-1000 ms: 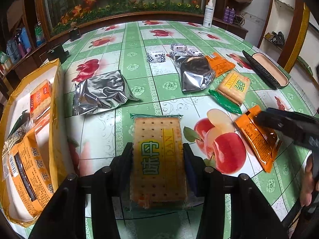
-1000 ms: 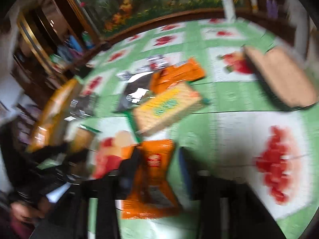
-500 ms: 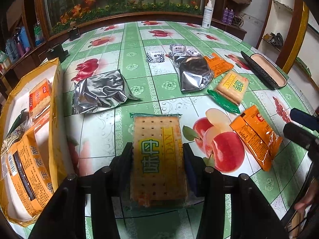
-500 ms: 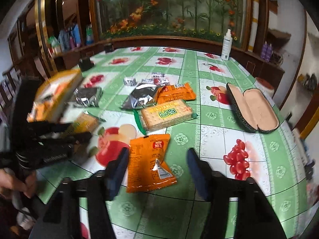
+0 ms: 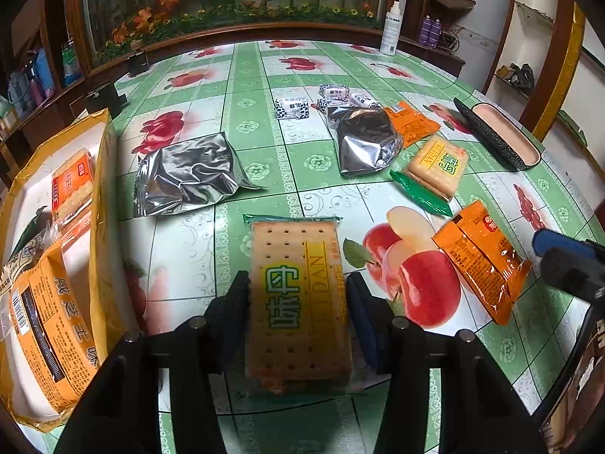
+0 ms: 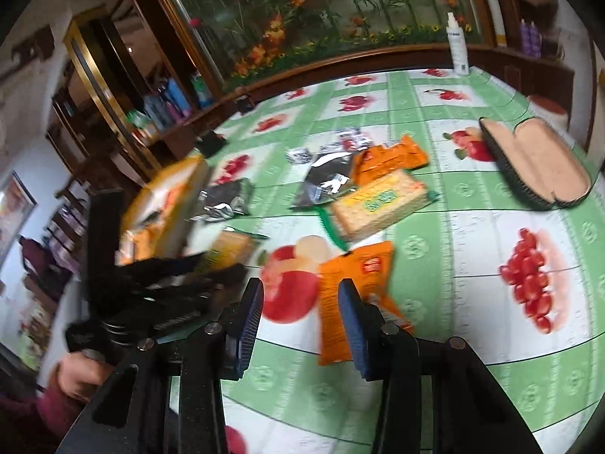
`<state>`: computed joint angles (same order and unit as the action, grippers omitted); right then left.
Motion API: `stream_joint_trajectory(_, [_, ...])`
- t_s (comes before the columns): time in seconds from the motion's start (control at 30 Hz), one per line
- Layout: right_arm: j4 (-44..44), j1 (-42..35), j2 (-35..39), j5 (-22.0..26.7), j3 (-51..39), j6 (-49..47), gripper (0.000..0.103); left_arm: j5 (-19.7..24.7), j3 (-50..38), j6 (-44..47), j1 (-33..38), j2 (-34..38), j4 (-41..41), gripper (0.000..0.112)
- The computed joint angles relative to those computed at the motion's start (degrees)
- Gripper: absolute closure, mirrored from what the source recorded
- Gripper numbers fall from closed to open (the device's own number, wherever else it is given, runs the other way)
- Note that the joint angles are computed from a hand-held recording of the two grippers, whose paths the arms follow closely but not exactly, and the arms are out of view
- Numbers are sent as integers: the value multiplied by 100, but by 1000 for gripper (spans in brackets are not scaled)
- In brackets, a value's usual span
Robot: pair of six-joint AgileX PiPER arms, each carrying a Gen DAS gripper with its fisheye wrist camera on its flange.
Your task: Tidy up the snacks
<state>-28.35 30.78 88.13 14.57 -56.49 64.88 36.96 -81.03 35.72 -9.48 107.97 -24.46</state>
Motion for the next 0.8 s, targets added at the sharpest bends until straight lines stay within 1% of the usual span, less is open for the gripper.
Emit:
stream_joint_trajectory(0.03, [148,3,0,144,-86,-153,58,-6,3,-9,-6,-1,10,63])
stream_joint_trajectory(0.07, [420,31,107,518,-316,-535,58,-10,4,-16,-8,-2,27,63])
stream_joint_trajectory(0.17, [359,189,483,1622,-940,-971,58,-8,-5,-14,-5,2,44,63])
stream_joint_trajectory(0.23, [253,245,669,1979,-1141,-1109,52,-15,-2,-21,-10,2,53,63])
stream_joint_trajectory(0.3, [353,226,793,2087,-1241,-1413,38,-22,0,-32,-14,0,76,63])
stream_joint_trajectory(0.4, [374,221,1016,2282,-1417,-1660,32,-26,-5,-54,-23,-3,122,63])
stream_joint_trajectory(0.53, [316,236,1328,2560,-1629,-1770,32,-38,2,-72,-36,-4,146,63])
stream_joint_trajectory(0.57, [354,223,1389,2598,-1661,-1793,32,-38,2,-75,-39,-5,148,63])
stream_joint_trajectory(0.6, [421,197,1441,2640,-1690,-1829,39,-39,3,-80,-40,-6,147,63])
stream_joint_trajectory(0.63, [463,156,1375,2467,-1574,-1818,41,-45,6,-85,-44,-7,157,63])
stream_joint_trajectory(0.67, [426,162,1357,2468,-1549,-1799,43,-48,8,-83,-48,-8,164,63])
stream_joint_trajectory(0.7, [332,193,1343,2486,-1530,-1697,49,-52,11,-73,-49,-10,164,63])
stream_joint_trajectory(0.73, [245,217,1332,2505,-1512,-1564,51,-64,12,-91,-52,-11,170,65])
stream_joint_trajectory(0.8, [108,223,1253,2417,-1380,-1222,53,-25,17,51,0,-12,-16,67])
